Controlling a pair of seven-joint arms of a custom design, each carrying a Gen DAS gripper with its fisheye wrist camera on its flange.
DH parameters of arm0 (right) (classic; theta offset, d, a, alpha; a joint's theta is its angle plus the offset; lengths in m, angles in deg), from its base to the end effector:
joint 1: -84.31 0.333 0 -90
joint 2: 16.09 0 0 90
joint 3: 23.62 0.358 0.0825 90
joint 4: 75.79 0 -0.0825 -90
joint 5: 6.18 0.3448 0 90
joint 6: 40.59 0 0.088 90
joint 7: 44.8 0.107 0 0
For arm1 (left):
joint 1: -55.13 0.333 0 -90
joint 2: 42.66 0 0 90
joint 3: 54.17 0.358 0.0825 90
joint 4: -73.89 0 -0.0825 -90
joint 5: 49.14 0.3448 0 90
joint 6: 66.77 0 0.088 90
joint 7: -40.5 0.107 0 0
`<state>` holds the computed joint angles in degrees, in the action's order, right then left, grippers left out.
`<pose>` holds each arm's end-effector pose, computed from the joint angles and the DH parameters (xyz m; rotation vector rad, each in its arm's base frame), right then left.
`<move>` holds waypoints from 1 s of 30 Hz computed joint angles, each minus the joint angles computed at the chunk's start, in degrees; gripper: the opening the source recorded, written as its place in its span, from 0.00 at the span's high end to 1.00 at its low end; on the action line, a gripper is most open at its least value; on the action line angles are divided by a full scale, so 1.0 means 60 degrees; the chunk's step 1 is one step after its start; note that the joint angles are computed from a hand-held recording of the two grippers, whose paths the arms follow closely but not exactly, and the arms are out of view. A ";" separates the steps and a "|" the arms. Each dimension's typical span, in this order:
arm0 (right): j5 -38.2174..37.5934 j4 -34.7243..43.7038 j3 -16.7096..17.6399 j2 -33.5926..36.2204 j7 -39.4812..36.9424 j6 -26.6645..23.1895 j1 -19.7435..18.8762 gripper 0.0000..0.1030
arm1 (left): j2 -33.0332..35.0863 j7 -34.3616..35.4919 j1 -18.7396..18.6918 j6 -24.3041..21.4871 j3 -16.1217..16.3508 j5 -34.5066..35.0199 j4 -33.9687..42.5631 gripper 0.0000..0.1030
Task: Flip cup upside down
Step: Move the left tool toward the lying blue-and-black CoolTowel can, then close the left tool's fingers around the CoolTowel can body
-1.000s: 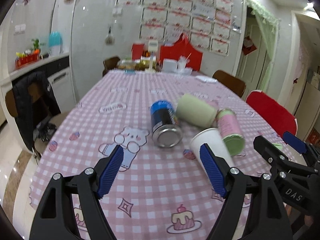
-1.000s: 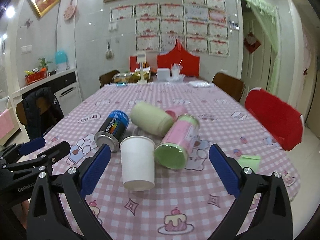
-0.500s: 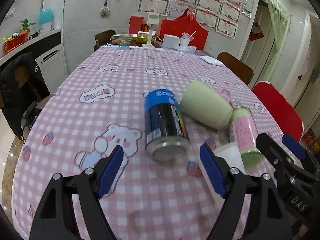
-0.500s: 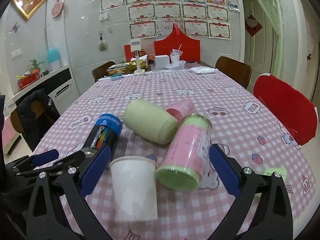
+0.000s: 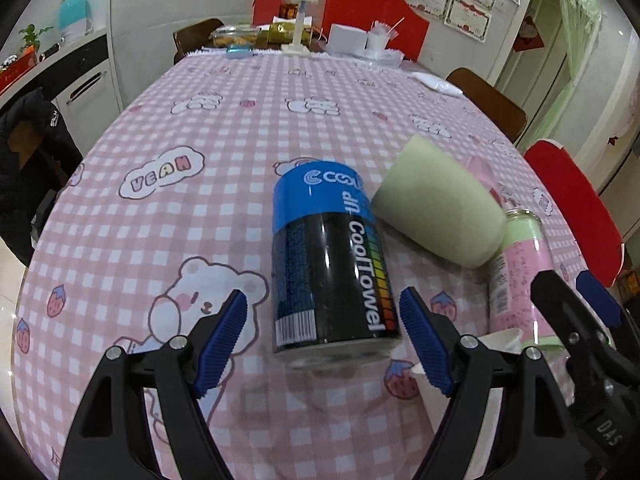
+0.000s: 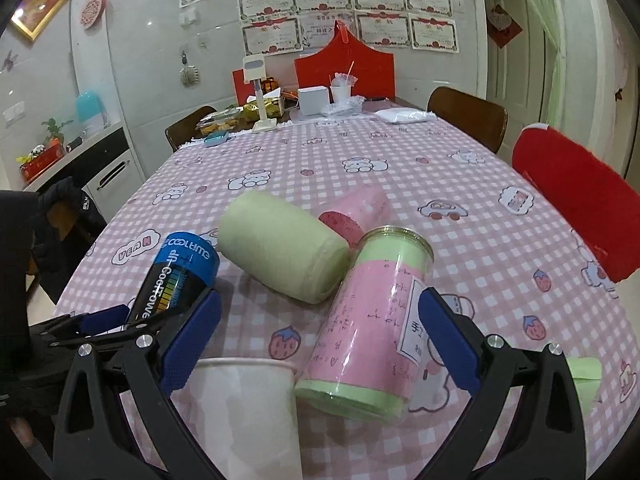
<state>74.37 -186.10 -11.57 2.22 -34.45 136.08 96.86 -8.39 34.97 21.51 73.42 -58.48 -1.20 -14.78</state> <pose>0.5899 0.1670 0.4353 -1.9028 1.2620 -0.4714 0.5754 -0.4326 0.3892 -2.2273 1.3999 -0.6585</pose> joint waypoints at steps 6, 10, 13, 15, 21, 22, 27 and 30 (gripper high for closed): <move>-0.0729 -0.0014 0.0005 0.0110 0.0606 -0.0038 0.0017 0.08 | 0.0399 0.0703 0.0168 -0.0170 -0.0140 -0.0574 0.0491 0.25; -0.0699 -0.0011 0.0171 0.0120 0.0519 -0.0033 -0.0130 0.08 | 0.0394 0.0756 0.0132 -0.0046 -0.0035 -0.0672 0.0427 0.25; -0.0839 -0.0076 0.0180 0.0108 0.0618 -0.0034 -0.0128 0.08 | 0.0209 0.0529 0.0012 -0.0021 0.0097 -0.0464 0.0189 0.25; -0.0934 -0.0098 0.0197 0.0105 0.0700 -0.0016 -0.0124 0.08 | 0.0003 0.0229 0.0017 0.0244 0.0127 -0.0289 -0.0149 0.26; -0.0099 -0.0407 0.0435 -0.0269 -0.0191 0.0014 -0.0256 0.08 | -0.0537 -0.0218 0.0019 0.0613 0.0012 0.0177 -0.0980 0.34; 0.0203 -0.0493 0.0417 -0.0387 -0.0520 0.0015 -0.0214 0.08 | -0.0621 -0.0311 0.0013 0.0660 -0.0017 0.0246 -0.1123 0.34; 0.1090 -0.0828 0.0002 -0.0773 -0.1387 0.0001 0.0221 0.08 | -0.1003 -0.0956 -0.0069 0.0861 -0.0069 0.0823 -0.1730 0.41; 0.1840 -0.0874 -0.0272 -0.0898 -0.2133 0.0040 0.0503 0.08 | -0.1118 -0.1525 -0.0188 0.0807 0.0021 0.1470 -0.1837 0.41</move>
<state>85.41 -191.34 -13.20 -3.17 -47.24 136.32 99.88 -15.11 25.82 20.38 78.26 -58.36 7.62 -25.80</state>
